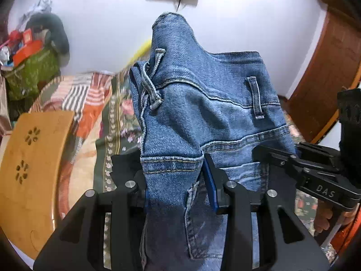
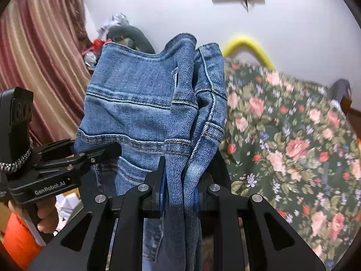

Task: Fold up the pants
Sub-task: 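Lift the jeans by the waistband with both tools and fold them in half, then lower the folded jeans onto the bed and open both tools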

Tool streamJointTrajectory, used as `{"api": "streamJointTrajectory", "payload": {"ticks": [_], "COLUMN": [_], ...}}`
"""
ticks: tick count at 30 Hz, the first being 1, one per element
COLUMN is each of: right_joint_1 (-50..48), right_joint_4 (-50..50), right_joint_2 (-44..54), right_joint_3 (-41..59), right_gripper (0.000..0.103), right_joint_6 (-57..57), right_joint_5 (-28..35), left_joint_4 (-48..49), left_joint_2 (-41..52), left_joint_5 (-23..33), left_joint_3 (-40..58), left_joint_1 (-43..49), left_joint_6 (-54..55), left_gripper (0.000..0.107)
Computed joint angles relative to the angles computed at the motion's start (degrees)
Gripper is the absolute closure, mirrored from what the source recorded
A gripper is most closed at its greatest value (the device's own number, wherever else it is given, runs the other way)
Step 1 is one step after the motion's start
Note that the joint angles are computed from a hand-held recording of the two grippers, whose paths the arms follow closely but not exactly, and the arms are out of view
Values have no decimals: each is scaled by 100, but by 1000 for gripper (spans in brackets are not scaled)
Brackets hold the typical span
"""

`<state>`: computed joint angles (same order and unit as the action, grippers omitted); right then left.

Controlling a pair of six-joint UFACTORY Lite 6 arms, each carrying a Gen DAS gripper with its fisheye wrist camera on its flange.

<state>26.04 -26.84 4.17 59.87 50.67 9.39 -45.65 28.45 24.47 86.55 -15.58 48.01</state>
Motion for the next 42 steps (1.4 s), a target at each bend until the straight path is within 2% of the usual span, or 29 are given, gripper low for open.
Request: {"api": "streamJointTrajectory", "payload": {"ticks": [2,6,8,11,12,15,19,22,26,29,33,35,38,42], "right_joint_1": [-148,-278,-316,-432,-473,-474,-563,-432,-133,407,1600,2573,4372,6771], "right_joint_4": [692,990,742,1197,1088,624,1510,1050,410,-94,-920,-1578,-2445,-3040], "right_joint_2": [561,1524,1775,1957,2021,1885,1192,701,-296,-1225,-2333,-2727,-3046,-2798], "right_joint_3": [313,924,1051,1030,1013,785,182,-99,-502,-681,-580,-423,-73,772], "right_gripper": [86,86,86,86,86,80,75,75,75,75,75,75,75,75], "right_joint_6": [-777,-1290,-1149,-1646,-1588,-1157,-1878,-1392,-744,-40,1066,1938,3150,4152], "right_joint_5": [-13,202,260,288,272,283,298,551,1052,1686,2971,3851,5499,7663], "left_joint_4": [194,513,922,1831,2077,2915,2559,2402,1802,1633,1926,2151,2731,2946], "left_joint_2": [715,1581,1890,2330,2579,2629,2062,1422,-89,-1266,-3056,-4036,-5434,-6962], "left_joint_5": [-44,2,23,123,173,-21,-257,-392,-386,-219,185,536,1058,1872], "left_joint_3": [490,1170,1462,1923,2201,2096,1313,622,-666,-1422,-2244,-2537,-2862,-3038], "left_joint_1": [-32,-68,-161,-302,-307,-366,-194,-119,21,69,36,10,-144,-177], "left_joint_6": [-196,-516,-919,-1795,-2021,-2802,-2438,-2204,-1629,-1551,-1966,-2317,-3113,-3424], "left_gripper": [69,68,68,67,62,51,47,47,47,47,47,47,47,47]}}
